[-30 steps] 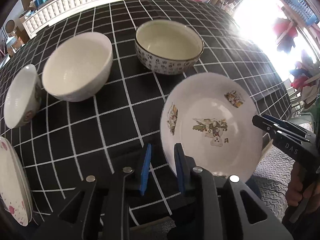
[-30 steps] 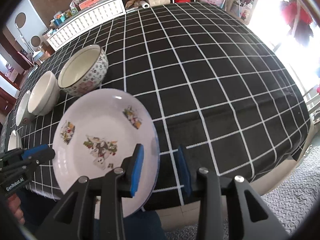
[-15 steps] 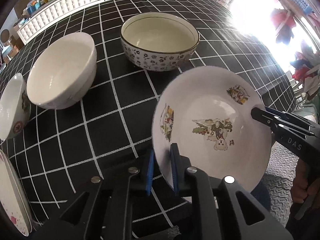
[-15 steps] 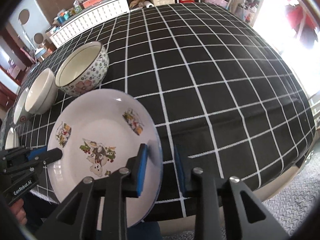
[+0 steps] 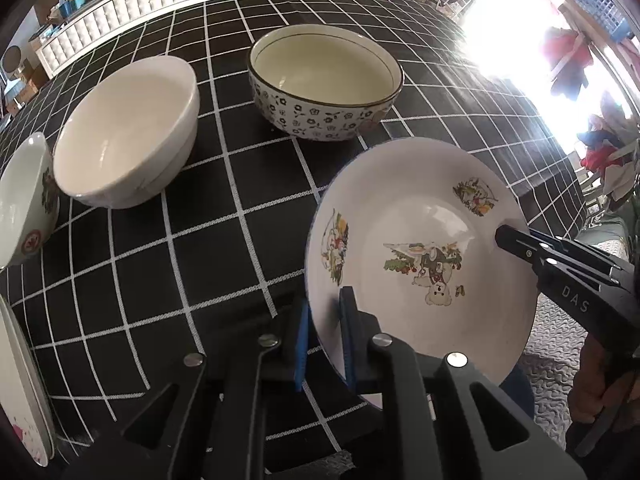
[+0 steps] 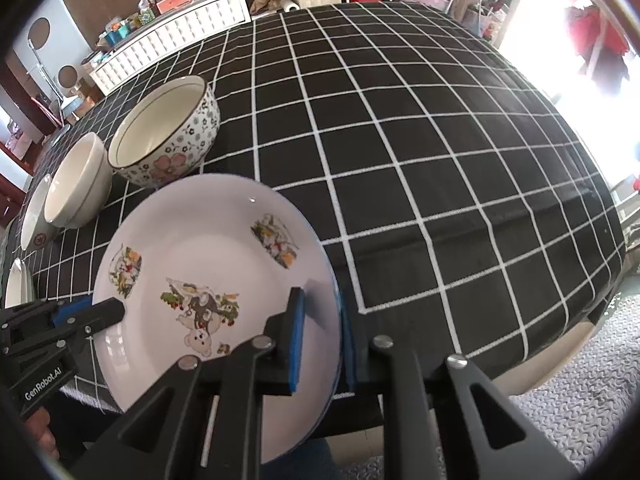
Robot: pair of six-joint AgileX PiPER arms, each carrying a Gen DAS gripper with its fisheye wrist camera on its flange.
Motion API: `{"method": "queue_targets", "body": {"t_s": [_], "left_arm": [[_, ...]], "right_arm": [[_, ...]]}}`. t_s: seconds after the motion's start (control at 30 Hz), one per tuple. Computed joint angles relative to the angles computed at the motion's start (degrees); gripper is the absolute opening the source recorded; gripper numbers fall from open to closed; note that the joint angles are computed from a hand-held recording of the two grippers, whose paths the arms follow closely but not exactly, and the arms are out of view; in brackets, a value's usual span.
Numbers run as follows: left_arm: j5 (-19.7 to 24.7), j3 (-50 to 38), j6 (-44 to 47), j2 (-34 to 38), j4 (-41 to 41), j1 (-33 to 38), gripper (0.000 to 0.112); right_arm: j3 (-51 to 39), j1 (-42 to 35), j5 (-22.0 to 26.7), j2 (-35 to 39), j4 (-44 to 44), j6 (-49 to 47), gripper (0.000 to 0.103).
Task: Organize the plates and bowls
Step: 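Lift the cartoon-print plate and carry it toward the plate stack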
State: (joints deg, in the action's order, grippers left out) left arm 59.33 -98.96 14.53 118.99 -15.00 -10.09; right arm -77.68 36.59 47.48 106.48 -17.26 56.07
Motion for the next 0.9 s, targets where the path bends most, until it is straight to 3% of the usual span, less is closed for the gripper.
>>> {"method": "queue_targets", "body": {"t_s": [0.47,0.73,0.9], "left_arm": [[0.6,5.9,2.8,-8.4,-3.3,6.1,0.012],[2.4,8.1,7.4,-13.3,-5.1,14.9,0.011],[4.3,8.2,10.7,-14.7,-5.8,22.0,0.011]], "right_arm": [[-10.1,6.5,9.0,1.1,-3.6,3.1,0.021],[-25.0,11.6,15.5,8.3,-3.4,2.2,0.021],[-39.9,14.9,21.4,16.4,-2.4,1.0,0.021]]}}
